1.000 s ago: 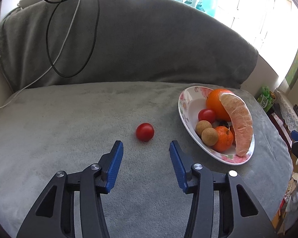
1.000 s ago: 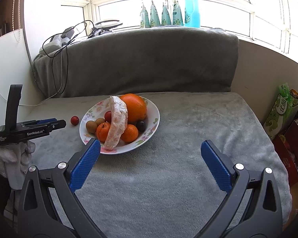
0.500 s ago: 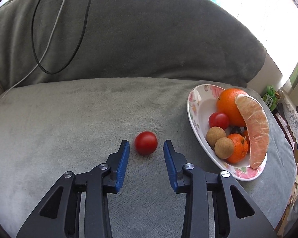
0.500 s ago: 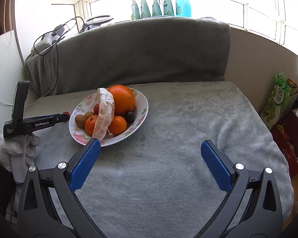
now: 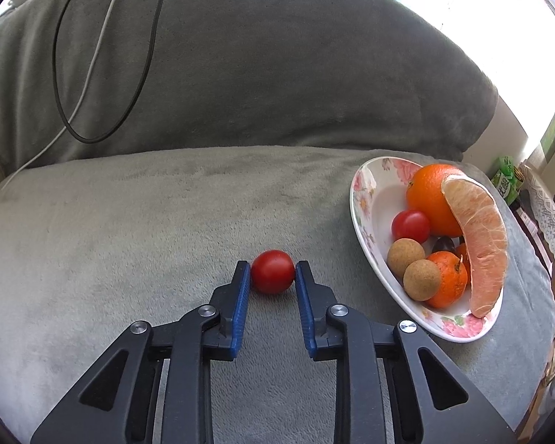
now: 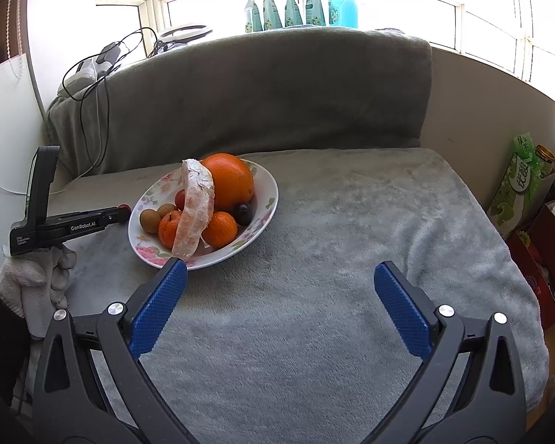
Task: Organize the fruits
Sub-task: 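Carry the cherry tomato with the left tool and lower it onto the plate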
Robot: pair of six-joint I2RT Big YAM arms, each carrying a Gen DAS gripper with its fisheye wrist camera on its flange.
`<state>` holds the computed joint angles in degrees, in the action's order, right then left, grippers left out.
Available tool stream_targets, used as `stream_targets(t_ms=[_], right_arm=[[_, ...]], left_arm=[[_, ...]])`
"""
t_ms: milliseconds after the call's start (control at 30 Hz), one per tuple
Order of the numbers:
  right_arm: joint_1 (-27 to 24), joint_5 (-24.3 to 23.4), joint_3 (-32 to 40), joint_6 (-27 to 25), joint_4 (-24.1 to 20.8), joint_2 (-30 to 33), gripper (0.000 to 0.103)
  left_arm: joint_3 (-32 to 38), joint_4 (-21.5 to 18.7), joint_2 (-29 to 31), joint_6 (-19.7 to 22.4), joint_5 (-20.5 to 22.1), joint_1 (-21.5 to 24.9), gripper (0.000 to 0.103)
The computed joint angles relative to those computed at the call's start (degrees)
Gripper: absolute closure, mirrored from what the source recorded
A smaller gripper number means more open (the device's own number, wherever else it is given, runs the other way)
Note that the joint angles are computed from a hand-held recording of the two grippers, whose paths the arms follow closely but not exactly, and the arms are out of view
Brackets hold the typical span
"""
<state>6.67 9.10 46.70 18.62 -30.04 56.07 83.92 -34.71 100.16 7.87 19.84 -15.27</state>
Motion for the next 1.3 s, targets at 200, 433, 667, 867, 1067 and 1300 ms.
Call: stream_targets(t_ms=[200,433,667,867,1067,1300], right_arm=[[0.0,0.1,-0.3,0.0,0.1,-0.1,0.000],[1.0,1.0,-0.8,0.7,-0.2,-1.0,0.000],[2.1,1.8,-0.8,1.0,-0.9,-1.8,0.000],[2.3,2.1,-0.8,1.0,-1.1,-2.2,0.000],[2.0,2.3,-1.2,0.9,-1.6,-3.1,0.000],[1.1,1.7,-1.7,1.0,-1.7,-3.5,0.000]], left_arm=[[-1.5,1.6,-1.3,-0.4,0.1,-0.1,0.080],[-3.8,2.9,-3.9,-0.7,1.5,0.2,0.080],[-5.4,4.0,-6.7,-1.6,3.6,0.5,0.080],[-5.9,4.5,-8.2,-1.8,4.9,-0.3,0.080],[-5.5,5.0,-8.0,-1.9,5.2,-1.8,0.080],[-4.9,5.2,-7.6,-2.4,5.1,-3.3,0.080]])
